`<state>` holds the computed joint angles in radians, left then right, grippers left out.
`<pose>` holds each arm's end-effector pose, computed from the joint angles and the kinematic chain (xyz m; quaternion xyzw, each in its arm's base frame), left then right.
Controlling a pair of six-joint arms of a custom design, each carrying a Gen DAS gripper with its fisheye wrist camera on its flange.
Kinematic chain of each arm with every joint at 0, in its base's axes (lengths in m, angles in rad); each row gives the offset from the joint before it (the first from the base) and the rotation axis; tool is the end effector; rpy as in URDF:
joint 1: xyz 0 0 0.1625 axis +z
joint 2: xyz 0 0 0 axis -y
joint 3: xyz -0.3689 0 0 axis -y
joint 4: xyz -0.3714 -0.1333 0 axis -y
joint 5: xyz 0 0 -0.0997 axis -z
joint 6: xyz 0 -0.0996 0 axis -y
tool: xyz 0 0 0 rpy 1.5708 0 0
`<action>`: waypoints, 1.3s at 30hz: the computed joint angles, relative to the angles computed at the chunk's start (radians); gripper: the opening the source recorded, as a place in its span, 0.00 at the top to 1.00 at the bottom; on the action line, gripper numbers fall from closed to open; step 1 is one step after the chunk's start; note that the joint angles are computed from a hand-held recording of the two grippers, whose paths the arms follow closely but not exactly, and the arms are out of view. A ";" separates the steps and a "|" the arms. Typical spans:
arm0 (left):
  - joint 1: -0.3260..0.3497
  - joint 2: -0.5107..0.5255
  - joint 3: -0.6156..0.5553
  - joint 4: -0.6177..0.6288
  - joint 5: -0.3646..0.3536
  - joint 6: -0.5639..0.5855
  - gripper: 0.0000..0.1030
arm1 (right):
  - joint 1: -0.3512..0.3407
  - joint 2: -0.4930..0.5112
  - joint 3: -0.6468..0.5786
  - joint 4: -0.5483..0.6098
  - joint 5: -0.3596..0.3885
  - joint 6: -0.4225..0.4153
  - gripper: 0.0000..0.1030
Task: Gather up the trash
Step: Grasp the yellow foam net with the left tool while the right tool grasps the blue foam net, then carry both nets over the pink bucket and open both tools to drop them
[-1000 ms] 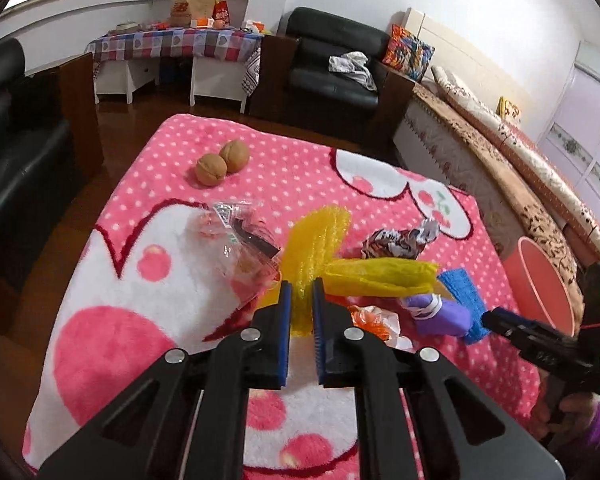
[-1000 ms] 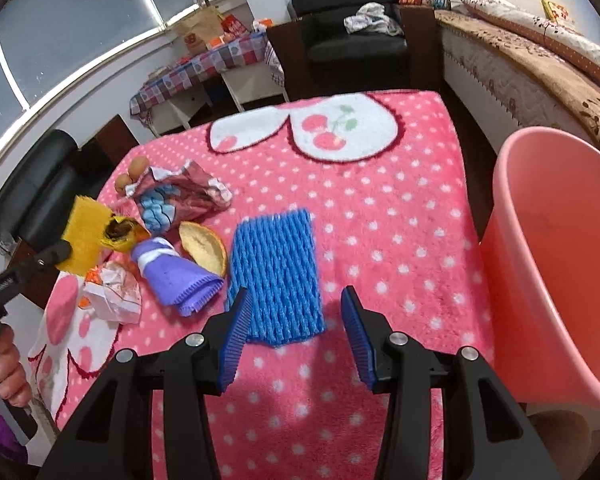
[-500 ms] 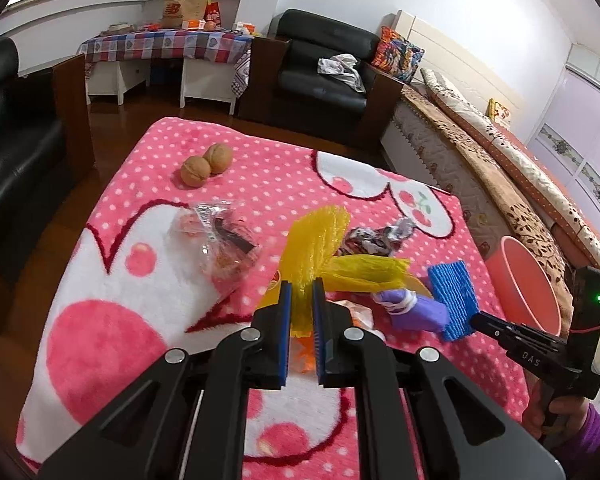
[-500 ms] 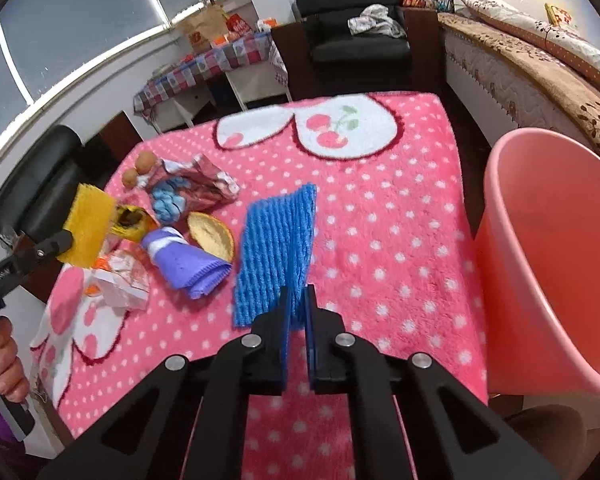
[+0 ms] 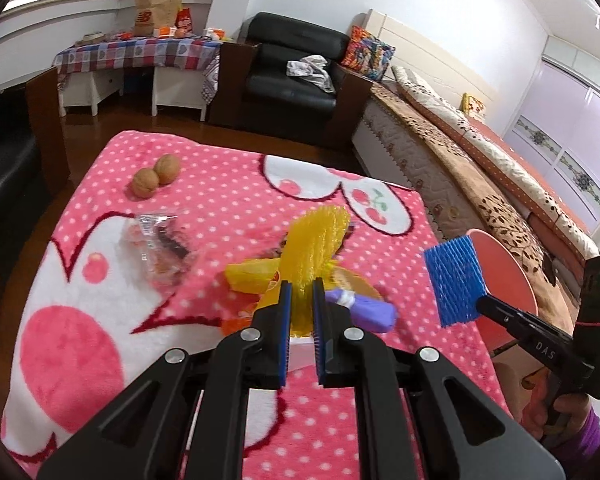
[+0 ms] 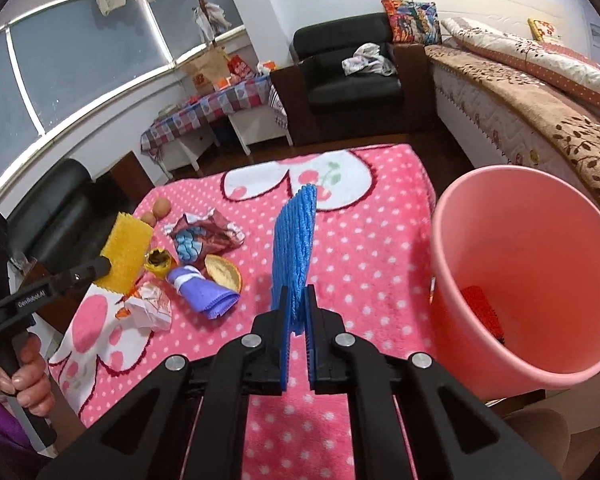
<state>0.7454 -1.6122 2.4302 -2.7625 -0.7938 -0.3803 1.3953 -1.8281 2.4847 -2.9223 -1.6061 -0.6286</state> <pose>-0.1248 -0.3917 0.2303 0.1321 0.9025 -0.3527 0.2091 0.0683 -0.3580 0.2799 0.2053 -0.9174 0.3068 0.1485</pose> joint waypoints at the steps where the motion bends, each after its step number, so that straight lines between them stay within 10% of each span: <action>1: -0.003 0.007 -0.002 -0.004 -0.005 0.003 0.91 | -0.005 -0.006 -0.003 0.002 0.006 0.000 0.94; 39: -0.066 0.511 -0.264 -0.178 -0.276 0.173 0.91 | -0.371 -0.283 -0.022 0.093 0.193 0.011 0.94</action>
